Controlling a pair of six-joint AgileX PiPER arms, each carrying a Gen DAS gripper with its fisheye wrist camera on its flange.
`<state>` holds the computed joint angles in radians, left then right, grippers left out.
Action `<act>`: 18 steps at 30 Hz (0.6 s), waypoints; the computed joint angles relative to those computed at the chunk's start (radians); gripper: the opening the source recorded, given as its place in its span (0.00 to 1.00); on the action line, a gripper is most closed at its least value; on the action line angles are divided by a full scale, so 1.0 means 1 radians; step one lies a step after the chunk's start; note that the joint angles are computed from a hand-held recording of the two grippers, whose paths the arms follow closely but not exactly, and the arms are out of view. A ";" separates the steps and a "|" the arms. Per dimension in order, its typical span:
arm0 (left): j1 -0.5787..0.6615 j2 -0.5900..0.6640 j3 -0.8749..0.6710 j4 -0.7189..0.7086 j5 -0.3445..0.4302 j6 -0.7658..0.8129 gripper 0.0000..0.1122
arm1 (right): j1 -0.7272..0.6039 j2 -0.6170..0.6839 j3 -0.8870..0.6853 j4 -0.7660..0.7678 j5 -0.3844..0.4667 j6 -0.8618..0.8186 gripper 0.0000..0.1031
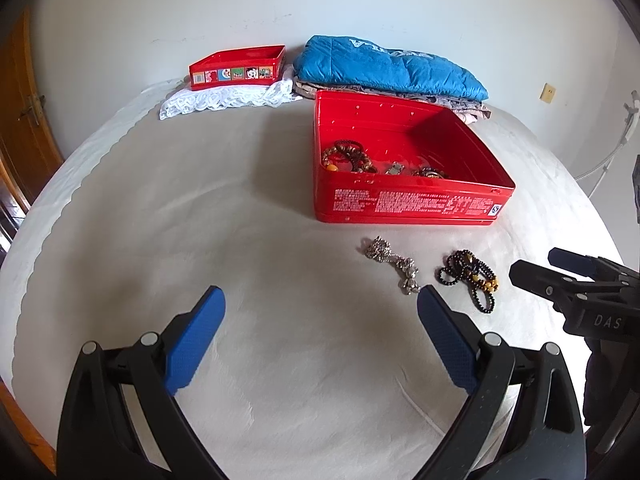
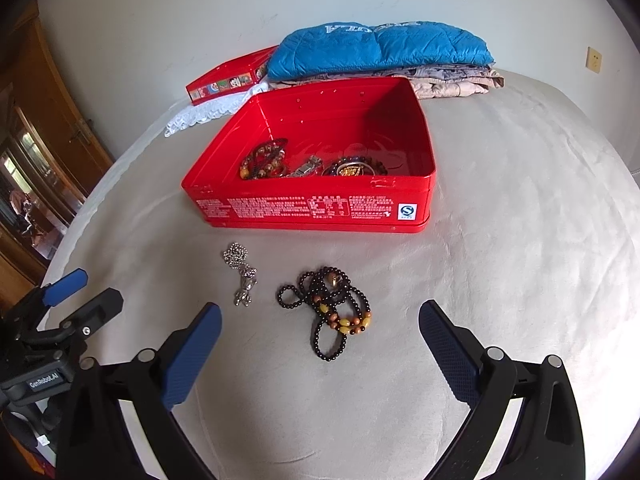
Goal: Organize jewelry
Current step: 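Move both open tools back toward the necklace and chain, then grasp the black-and-amber bead necklace with the right tool while the left grasps the silver chain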
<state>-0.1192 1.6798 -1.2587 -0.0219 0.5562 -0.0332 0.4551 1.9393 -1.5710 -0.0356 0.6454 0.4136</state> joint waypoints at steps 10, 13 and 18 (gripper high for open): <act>0.030 0.047 -0.020 -0.006 0.004 0.010 0.85 | -0.006 0.087 -0.094 0.050 0.041 -0.048 0.96; 0.036 0.066 -0.034 0.011 0.003 -0.006 0.85 | -0.013 0.112 -0.121 0.069 0.057 -0.067 0.95; 0.045 0.095 -0.050 0.045 -0.003 -0.031 0.85 | -0.030 0.172 -0.188 0.118 0.099 -0.108 0.91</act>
